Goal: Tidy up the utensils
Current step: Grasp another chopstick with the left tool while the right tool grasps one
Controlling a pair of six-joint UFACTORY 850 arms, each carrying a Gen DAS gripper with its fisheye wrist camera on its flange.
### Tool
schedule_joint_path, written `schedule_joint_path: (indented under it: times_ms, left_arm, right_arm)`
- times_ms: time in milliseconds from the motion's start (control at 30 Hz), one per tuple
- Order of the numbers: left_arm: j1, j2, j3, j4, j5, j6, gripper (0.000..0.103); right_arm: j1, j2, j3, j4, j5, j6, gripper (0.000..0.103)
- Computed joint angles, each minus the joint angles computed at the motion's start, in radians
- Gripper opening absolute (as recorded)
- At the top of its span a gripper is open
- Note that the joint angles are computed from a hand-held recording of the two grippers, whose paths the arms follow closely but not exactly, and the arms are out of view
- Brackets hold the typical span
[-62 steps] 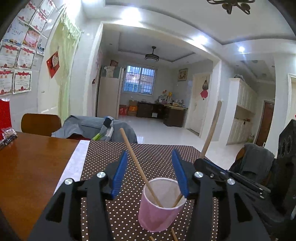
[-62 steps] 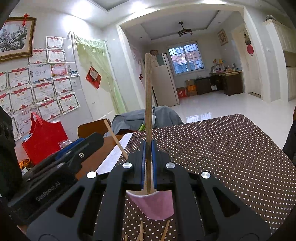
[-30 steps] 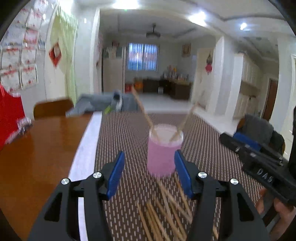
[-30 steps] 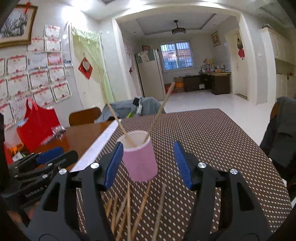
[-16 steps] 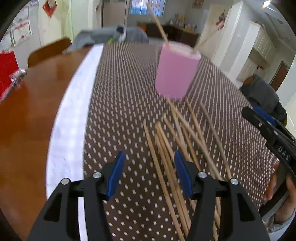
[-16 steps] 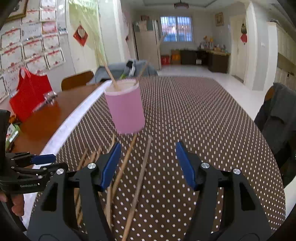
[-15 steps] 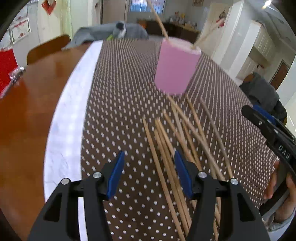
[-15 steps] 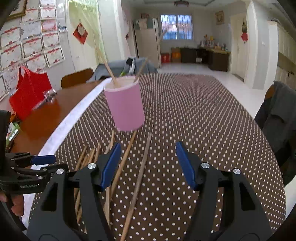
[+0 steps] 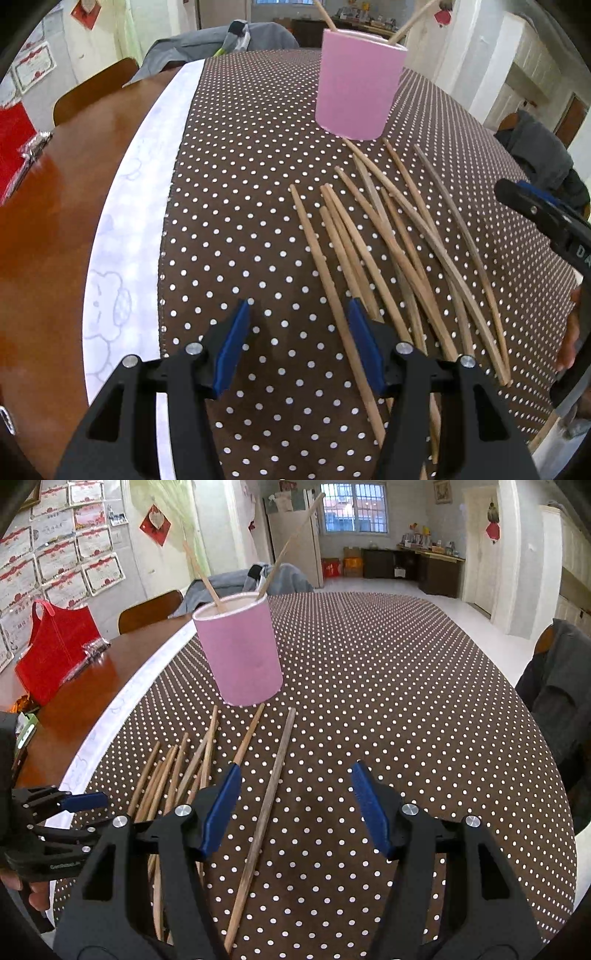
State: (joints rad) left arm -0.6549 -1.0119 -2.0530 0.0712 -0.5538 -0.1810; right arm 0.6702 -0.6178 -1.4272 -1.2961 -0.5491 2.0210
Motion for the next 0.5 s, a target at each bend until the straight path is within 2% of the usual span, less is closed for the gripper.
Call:
schedule_joint_path:
  times_ms: [67,200,300,367,433,500]
  left_arm:
    - [-0.007,-0.004,-0.005,0.048,-0.003,-0.026,0.055]
    - [-0.004,-0.016,-0.023,0.038,0.011,-0.045,0.055]
    - [-0.010,-0.029,-0.043,0.111,0.009,-0.110,0.041]
    - [-0.007,-0.041,-0.064,0.106,0.005,-0.105,0.037]
    - [-0.003,-0.047,-0.075,0.110,0.008,-0.118,0.026]
    - [0.001,-0.054,-0.086,0.110,0.009,-0.123,0.016]
  right_arm:
    - [-0.008,-0.009,-0.016,0.051,0.017,-0.058,0.062]
    - [-0.022,-0.028,-0.047,0.184,0.044,-0.192,0.062]
    - [-0.031,-0.057,-0.094,0.313,0.032,-0.329,0.062]
    - [-0.040,-0.070,-0.114,0.398,0.048,-0.415,0.062]
    - [-0.050,-0.078,-0.126,0.477,0.075,-0.495,0.062]
    - [-0.056,-0.102,-0.168,0.603,0.067,-0.644,0.061]
